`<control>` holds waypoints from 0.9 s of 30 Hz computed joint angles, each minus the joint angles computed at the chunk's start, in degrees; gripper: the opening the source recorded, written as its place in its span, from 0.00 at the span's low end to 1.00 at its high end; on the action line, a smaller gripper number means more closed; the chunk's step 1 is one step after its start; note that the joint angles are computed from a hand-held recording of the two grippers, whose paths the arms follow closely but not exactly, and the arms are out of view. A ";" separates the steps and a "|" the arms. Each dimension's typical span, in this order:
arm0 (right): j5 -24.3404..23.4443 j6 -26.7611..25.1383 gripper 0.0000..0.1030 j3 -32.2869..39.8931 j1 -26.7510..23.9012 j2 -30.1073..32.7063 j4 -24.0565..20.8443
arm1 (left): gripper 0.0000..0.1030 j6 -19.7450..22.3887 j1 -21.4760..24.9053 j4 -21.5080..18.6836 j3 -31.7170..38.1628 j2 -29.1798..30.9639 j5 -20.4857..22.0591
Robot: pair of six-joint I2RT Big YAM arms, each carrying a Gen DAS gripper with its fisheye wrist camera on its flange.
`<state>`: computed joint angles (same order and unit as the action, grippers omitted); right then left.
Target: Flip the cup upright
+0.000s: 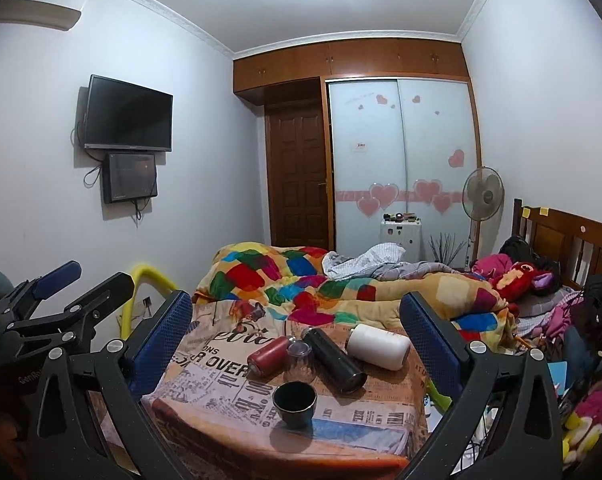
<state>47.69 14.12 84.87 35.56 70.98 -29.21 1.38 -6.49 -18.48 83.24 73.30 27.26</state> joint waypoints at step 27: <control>-0.10 0.87 1.00 -0.34 -0.30 -0.75 -1.06 | 1.00 0.55 -0.75 -1.82 0.87 0.89 0.61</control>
